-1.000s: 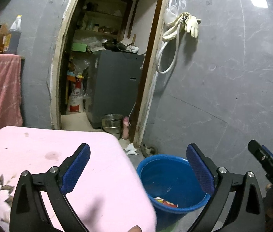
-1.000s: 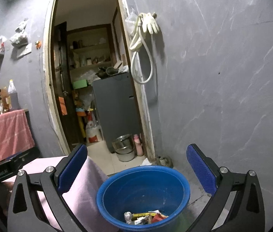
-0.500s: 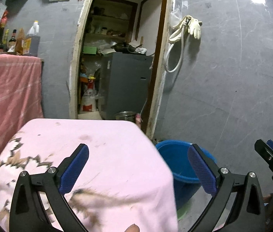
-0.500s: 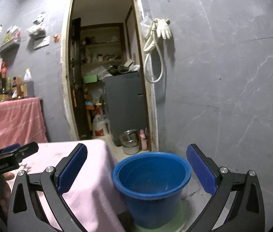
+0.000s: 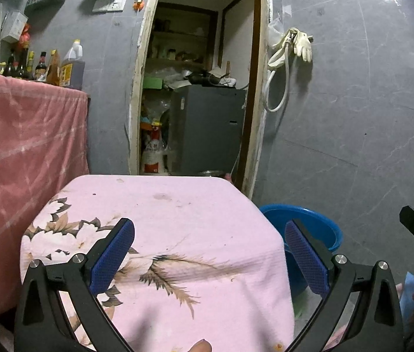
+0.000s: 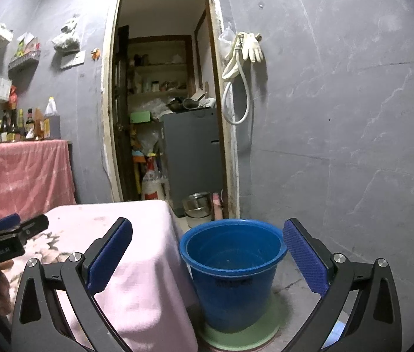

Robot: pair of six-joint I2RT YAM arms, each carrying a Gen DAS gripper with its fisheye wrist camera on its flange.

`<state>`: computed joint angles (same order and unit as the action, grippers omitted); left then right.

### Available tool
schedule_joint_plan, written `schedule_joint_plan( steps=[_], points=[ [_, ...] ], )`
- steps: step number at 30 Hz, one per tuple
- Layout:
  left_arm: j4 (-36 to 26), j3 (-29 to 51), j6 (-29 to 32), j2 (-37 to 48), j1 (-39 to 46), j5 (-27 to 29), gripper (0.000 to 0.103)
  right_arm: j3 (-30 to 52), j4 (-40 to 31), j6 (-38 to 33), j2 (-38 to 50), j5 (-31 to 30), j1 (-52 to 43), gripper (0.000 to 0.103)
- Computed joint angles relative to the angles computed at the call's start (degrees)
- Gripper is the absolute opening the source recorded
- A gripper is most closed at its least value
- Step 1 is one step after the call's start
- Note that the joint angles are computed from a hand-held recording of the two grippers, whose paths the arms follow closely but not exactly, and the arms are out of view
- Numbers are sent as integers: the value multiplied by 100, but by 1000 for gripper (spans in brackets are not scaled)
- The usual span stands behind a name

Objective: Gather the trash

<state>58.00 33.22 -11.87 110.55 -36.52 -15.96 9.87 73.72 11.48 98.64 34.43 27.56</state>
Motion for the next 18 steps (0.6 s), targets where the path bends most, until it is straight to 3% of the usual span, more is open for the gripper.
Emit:
schedule_joint_plan(
  steps=[18],
  points=[
    [598, -303, 56, 319, -32, -121, 101, -95, 351, 51, 420, 73, 145, 103]
  ],
)
